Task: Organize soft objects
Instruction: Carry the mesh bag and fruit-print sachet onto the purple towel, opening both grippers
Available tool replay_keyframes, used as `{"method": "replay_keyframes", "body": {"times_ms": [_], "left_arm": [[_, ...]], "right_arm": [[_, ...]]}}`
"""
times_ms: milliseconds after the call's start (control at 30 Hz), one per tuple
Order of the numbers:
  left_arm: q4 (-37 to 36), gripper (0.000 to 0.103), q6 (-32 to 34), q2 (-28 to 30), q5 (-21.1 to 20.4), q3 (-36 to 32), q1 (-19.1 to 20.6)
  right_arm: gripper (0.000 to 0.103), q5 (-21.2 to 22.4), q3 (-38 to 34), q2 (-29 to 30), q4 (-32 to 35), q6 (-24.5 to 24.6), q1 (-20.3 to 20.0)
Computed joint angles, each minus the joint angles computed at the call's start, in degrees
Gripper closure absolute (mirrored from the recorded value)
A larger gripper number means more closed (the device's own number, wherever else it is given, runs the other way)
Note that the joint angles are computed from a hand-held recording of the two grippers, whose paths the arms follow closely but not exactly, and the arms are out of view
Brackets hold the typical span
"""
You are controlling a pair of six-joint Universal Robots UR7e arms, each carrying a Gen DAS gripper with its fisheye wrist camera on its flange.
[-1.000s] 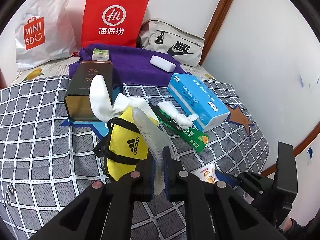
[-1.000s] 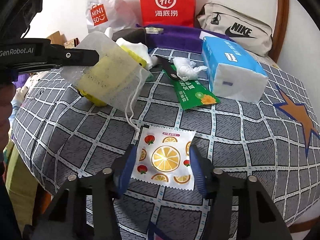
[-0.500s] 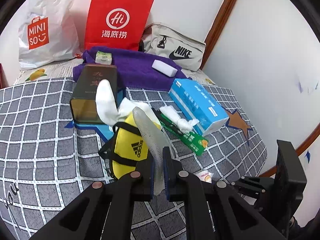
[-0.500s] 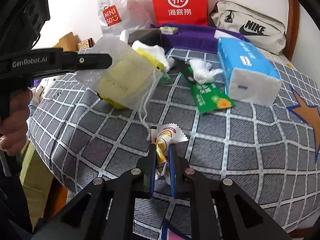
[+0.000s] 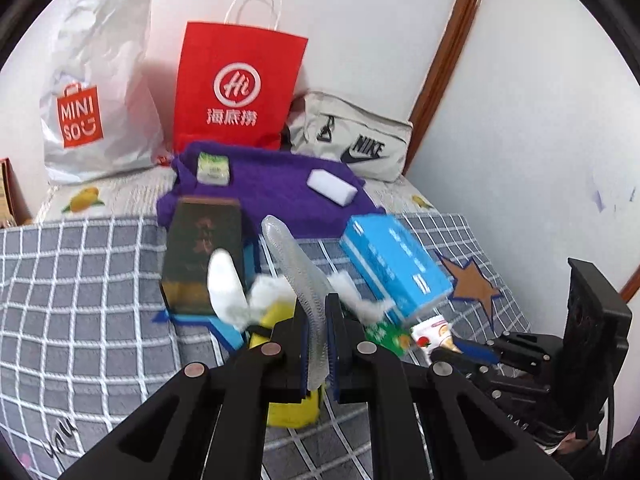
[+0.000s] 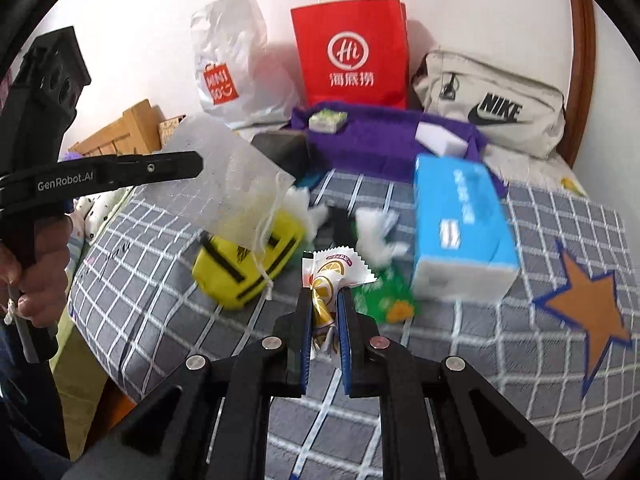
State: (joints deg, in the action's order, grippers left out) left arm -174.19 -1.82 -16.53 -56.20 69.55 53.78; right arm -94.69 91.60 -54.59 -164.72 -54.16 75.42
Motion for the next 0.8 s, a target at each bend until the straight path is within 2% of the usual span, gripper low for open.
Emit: {"method": "replay_keyframes", "body": {"times_ms": [267, 500, 567, 700, 800], "left_arm": [[3.7, 0.095, 1.6, 2.5, 2.2, -8.9, 1.1], [8.9, 0.095, 3.3, 6.5, 2.6, -19.7, 2.3], [11.2, 0.095, 3.7, 8.3, 2.7, -24.0, 2.7], [16.1, 0.095, 4.8, 12.4, 3.1, -33.9, 3.3], [21.8, 0.095, 5.3, 17.3, 3.7, -44.6, 3.9]], "right_arm": [[0.091, 0.6, -10.6, 4.2, 4.7, 1.6, 1.3], [0.091, 1.2, -23.6, 10.6, 10.3, 2.6, 2.7], [0.091, 1.2, -26.8, 12.2, 11.6, 2.9, 3.0], [0.091, 2.9, -36.5, 16.5, 18.9, 4.9, 3.2], [0.091, 2.5, -43.8, 20.5, 21.5, 4.7, 3.7]]}}
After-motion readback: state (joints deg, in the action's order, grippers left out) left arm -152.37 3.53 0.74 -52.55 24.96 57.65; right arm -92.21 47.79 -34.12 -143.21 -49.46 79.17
